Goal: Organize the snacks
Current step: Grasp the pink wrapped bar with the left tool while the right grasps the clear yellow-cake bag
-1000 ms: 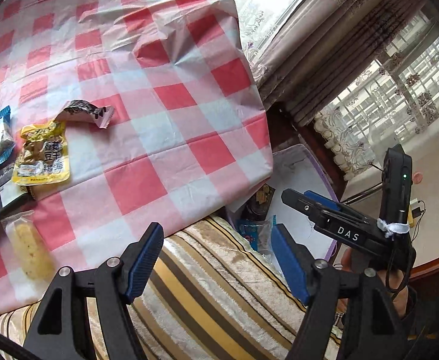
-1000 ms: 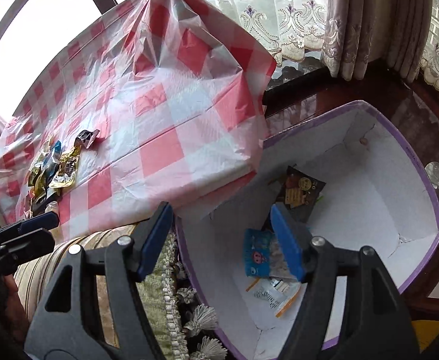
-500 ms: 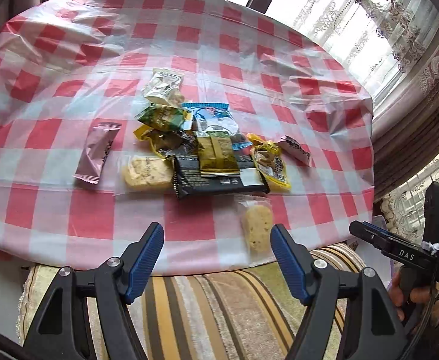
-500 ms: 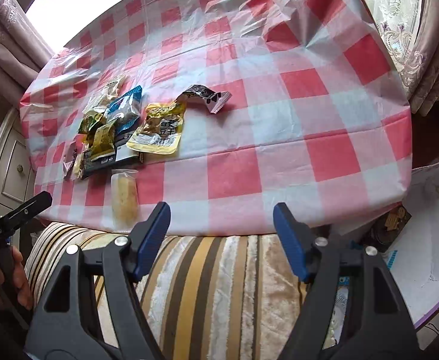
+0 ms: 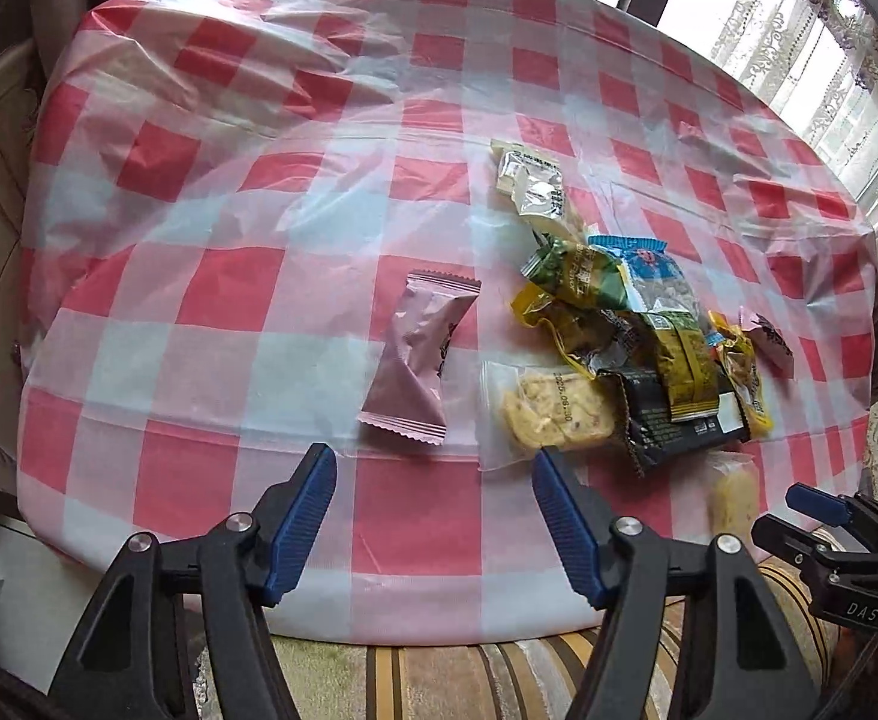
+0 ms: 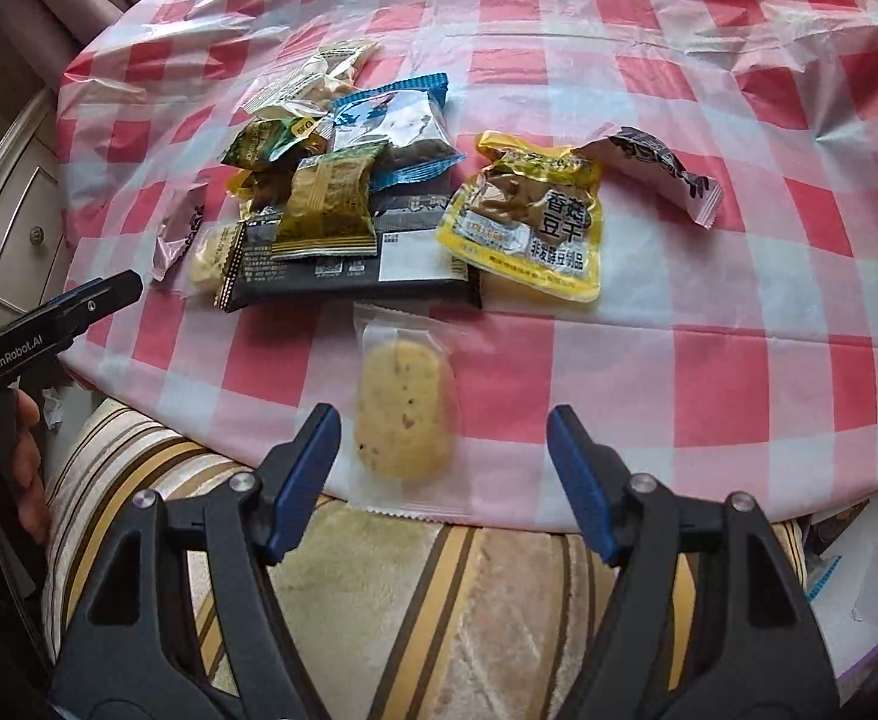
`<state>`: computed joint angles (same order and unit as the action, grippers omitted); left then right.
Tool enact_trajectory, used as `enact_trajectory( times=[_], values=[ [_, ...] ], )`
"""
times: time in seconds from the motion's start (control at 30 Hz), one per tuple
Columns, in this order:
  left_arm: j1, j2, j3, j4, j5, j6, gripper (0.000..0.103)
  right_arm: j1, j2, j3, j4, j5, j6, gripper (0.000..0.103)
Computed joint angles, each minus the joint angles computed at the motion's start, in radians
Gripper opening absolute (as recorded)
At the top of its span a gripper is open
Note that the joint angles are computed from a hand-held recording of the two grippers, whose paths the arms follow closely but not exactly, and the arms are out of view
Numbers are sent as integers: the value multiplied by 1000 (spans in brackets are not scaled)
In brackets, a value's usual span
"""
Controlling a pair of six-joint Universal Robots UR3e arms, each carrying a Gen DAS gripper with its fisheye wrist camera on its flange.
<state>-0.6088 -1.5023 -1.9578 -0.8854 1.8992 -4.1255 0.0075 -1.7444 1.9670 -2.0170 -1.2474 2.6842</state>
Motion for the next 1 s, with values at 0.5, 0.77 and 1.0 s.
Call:
enact_trajectory(
  times=[0.5, 0.77, 1.0],
  values=[
    [125, -144, 2, 120, -16, 194, 33, 169, 161, -40, -159, -118, 105, 57],
    [84, -102, 1, 84, 17, 159, 22, 153, 143, -19, -170, -90, 85, 40],
    [15, -39, 21, 9, 54, 65, 21, 73, 20, 36, -141, -26, 25, 40]
  ],
)
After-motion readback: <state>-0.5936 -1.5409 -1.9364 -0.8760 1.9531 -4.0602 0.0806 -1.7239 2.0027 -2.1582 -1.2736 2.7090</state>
